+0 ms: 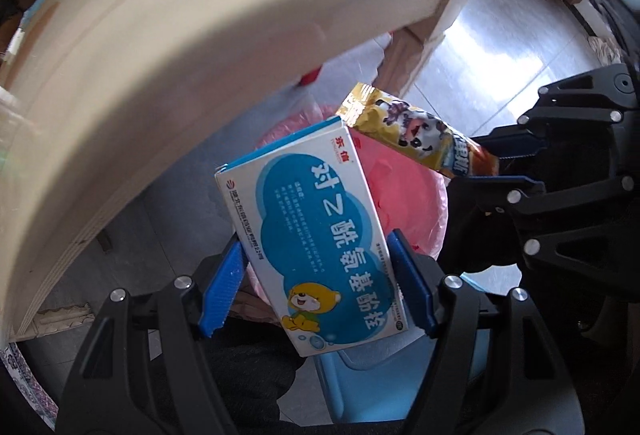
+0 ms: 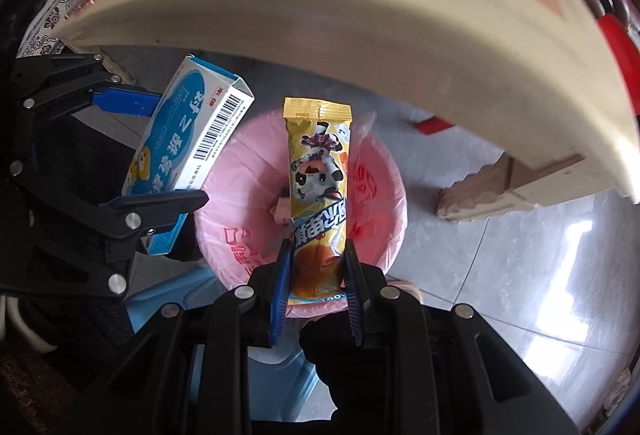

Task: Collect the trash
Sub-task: 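Lift the medicine box and snack wrapper and carry both over the wastebasket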

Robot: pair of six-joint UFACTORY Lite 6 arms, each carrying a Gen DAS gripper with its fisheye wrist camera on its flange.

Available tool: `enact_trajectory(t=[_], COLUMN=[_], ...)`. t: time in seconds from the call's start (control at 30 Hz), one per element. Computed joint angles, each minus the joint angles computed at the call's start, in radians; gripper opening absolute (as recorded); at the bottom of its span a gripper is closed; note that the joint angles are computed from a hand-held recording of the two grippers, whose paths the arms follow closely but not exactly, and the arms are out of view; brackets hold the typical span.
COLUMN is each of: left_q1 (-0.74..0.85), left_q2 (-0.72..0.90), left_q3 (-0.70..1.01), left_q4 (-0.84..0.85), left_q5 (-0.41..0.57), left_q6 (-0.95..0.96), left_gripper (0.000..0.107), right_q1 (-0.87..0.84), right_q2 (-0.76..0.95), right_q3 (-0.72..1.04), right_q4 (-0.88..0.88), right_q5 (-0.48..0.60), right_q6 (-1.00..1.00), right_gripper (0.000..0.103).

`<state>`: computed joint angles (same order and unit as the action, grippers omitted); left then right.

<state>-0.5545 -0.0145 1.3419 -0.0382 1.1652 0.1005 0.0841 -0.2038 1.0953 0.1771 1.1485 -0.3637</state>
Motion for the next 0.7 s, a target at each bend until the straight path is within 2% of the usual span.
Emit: enact_trajectory(t=[0.37, 0.7], left_q1=[0.031, 0.091], left_q2=[0.142, 0.339], left_q3=[-0.053, -0.042], left_q4=[-0.033, -0.121], left_q5=[-0.081, -0.141], left_q6=[0.036, 0.075], left_gripper=[0.069, 0.069], right_q1=[-0.005, 0.011], right_q2=[0.150, 0.313], right_q3=[-0.115, -0.121], right_q4=[0.022, 0.058], right_q5=[-0.140, -0.237], right_q6=[-0.030, -0.031], right_gripper=[0.025, 0.025])
